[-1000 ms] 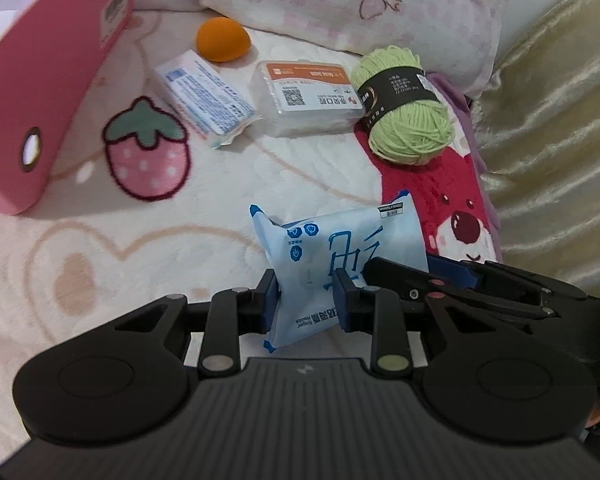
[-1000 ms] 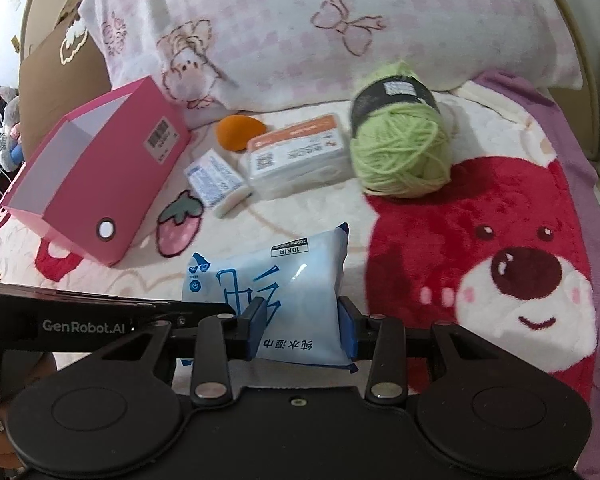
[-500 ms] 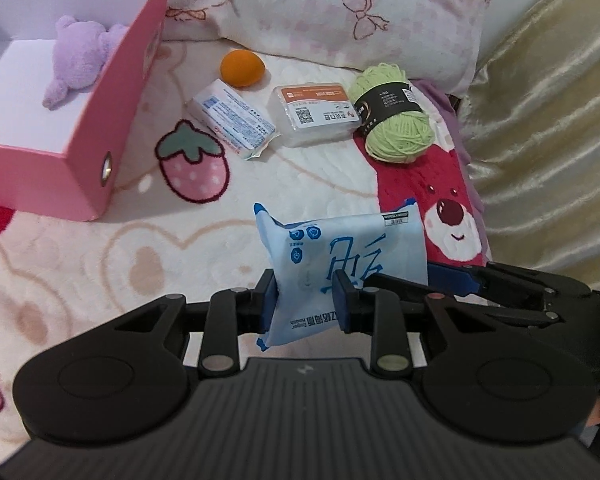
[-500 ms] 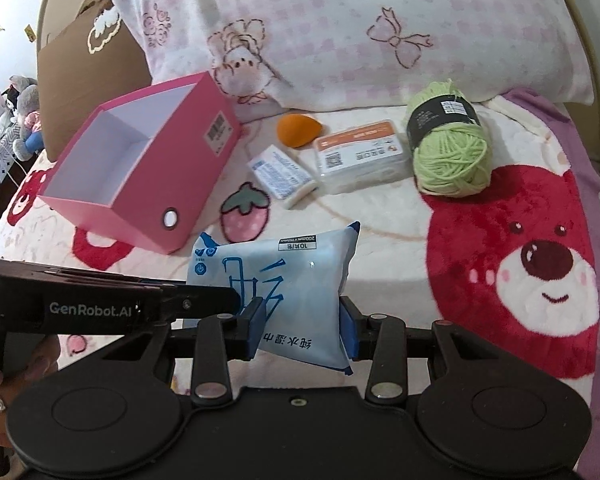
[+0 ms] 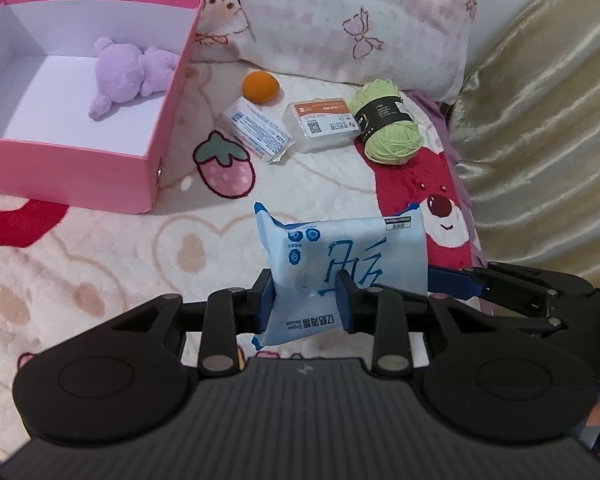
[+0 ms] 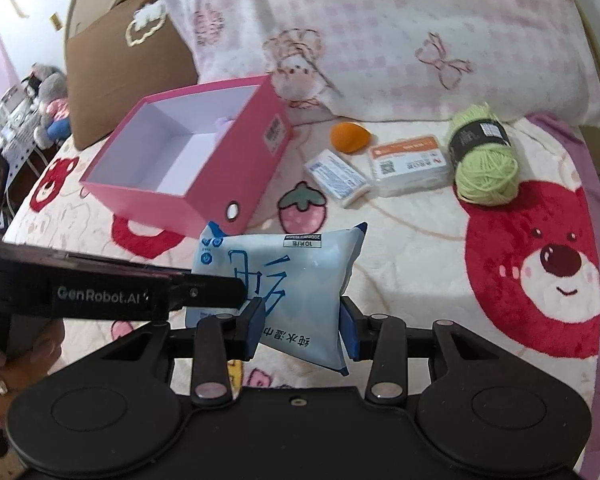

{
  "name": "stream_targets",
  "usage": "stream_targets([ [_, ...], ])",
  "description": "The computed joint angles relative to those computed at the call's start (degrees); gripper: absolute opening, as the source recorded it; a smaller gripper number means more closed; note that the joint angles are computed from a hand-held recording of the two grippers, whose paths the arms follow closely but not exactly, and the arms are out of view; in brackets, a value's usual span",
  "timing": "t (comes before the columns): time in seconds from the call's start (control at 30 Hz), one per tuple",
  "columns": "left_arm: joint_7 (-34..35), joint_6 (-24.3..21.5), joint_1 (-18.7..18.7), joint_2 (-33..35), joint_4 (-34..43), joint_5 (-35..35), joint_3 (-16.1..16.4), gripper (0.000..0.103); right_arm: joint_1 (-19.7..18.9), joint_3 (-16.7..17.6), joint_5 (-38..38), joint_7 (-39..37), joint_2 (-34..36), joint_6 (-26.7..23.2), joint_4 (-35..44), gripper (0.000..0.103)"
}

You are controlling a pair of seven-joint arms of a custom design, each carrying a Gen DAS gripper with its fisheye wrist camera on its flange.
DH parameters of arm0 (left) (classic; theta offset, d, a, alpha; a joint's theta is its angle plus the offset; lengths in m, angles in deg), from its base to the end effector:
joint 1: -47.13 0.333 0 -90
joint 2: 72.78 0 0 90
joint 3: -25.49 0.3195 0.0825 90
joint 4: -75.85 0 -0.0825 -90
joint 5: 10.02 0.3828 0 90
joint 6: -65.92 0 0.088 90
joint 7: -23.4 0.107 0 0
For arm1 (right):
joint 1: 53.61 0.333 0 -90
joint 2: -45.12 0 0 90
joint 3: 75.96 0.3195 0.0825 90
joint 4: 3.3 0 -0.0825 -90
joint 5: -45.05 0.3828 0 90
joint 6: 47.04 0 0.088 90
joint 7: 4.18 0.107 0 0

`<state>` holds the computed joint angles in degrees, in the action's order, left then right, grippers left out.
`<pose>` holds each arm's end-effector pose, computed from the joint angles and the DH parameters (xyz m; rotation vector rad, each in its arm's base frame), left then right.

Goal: Organize objects
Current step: 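Lift the wet-wipe pack with the left gripper toward the pink box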

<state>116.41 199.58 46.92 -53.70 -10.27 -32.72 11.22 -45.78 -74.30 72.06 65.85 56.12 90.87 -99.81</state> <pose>0.6827 -0.1559 0.5429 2.0215 -2.1649 1.0002 0.6528 0.1105 0.5474 -1.9642 1.5341 -0.1804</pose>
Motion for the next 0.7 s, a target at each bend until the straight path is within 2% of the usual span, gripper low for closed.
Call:
stream_targets([
  [0.17, 0.65, 1.50, 0.03, -3.55, -3.22, 1.21, 0.77, 0.032, 1.61, 0.41, -2.20, 1.41, -1.66, 1.87, -1.24, 0.050],
  [0.3, 1.84, 1.02, 0.81, -5.67, -4.55, 0.03, 1.51, 0.032, 2.40, 0.83, -2.17, 1.71, -2.28, 1.79, -0.93, 0.050],
  [0.7, 5.33, -2.61, 2.54, -9.58, -5.82, -2.82, 4.37, 0.033, 5.33, 1.49, -6.90, 5.38, -1.19, -2.55, 4.58, 0.051],
])
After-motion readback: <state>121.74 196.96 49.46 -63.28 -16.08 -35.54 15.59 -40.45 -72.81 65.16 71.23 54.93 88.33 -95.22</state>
